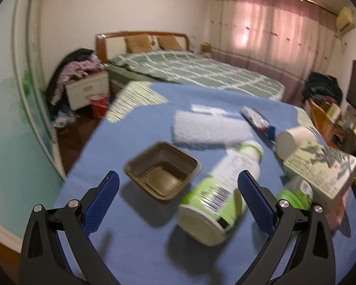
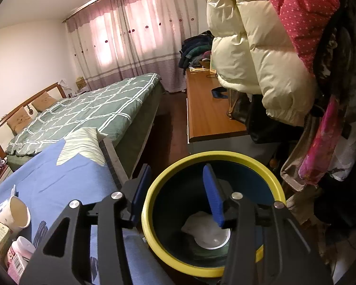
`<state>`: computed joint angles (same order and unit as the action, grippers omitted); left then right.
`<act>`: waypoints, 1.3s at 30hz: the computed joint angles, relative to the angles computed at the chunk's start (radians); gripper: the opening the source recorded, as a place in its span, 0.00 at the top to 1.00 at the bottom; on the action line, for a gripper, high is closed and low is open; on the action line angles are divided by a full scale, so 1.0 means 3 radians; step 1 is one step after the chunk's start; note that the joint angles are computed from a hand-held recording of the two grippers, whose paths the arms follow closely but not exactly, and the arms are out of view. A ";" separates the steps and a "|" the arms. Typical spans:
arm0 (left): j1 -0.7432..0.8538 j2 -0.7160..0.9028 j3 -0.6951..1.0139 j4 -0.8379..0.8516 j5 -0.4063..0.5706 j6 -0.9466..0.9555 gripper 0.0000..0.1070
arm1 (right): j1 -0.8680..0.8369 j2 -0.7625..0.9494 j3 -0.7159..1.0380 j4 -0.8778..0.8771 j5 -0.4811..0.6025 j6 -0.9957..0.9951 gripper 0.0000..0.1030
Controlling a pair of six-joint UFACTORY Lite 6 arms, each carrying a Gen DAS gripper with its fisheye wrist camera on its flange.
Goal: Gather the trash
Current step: 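Grasp the green-labelled plastic bottle with the left gripper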
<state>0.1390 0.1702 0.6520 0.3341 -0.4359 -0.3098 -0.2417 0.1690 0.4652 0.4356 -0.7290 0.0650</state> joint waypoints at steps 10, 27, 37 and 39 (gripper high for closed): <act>-0.0015 0.0102 0.0052 0.1618 -0.0095 -0.1258 0.09 | 0.0014 0.0019 0.0018 -0.0038 0.0005 0.0017 0.55; 0.0016 0.0447 0.0431 0.2596 -0.0063 -0.1609 0.51 | -0.0032 0.0032 0.0010 -0.0247 0.0006 0.0166 0.55; -0.0133 0.0702 0.0714 0.2657 0.0170 -0.1792 0.51 | -0.0024 0.0019 0.0007 -0.0298 0.0017 0.0187 0.49; -0.0142 0.0689 0.0697 0.2526 0.0163 -0.1678 0.52 | -0.0037 0.0012 0.0000 -0.0346 0.0018 0.0227 0.49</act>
